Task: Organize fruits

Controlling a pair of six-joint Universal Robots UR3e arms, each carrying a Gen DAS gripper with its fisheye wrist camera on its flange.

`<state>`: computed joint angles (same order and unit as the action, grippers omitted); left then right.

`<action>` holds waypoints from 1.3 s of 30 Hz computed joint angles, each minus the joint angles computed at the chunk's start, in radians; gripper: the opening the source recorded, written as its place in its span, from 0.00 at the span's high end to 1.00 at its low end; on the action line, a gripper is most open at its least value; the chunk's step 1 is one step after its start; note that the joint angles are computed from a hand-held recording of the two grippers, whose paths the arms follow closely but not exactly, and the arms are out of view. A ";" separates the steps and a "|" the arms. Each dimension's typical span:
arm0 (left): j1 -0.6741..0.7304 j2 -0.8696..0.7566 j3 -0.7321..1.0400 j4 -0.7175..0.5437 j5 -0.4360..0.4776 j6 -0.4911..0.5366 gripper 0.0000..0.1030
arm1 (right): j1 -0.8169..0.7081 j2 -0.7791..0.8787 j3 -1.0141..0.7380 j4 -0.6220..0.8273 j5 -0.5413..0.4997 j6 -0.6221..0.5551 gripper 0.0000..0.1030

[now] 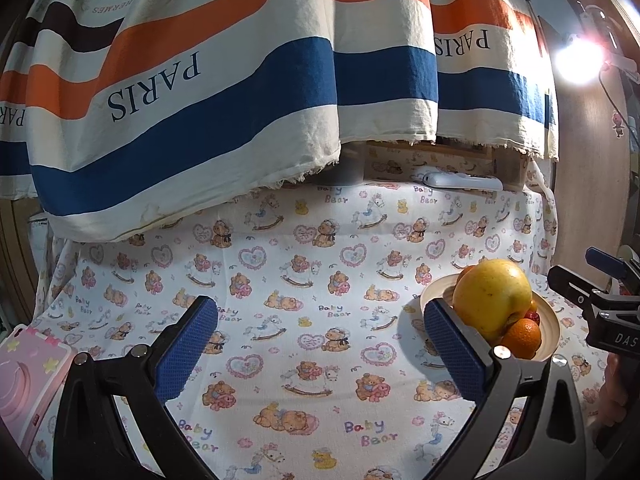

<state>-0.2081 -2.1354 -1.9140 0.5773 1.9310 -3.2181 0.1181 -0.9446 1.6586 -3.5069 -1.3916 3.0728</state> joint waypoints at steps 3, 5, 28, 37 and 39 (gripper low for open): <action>0.002 0.000 -0.001 0.001 -0.003 0.001 0.01 | 0.001 0.001 -0.003 0.002 -0.003 0.000 0.00; 0.002 0.000 -0.001 0.001 -0.003 0.001 0.01 | 0.001 0.001 -0.004 0.004 -0.002 0.000 0.00; 0.003 0.001 -0.004 0.005 -0.006 0.003 0.01 | -0.001 0.000 -0.012 0.014 0.001 -0.002 0.00; 0.002 0.000 -0.002 0.004 -0.004 0.003 0.00 | -0.001 0.001 -0.014 0.015 0.001 -0.002 0.00; 0.003 -0.001 -0.002 0.004 -0.006 0.003 0.01 | -0.002 0.000 -0.013 0.016 0.002 -0.002 0.00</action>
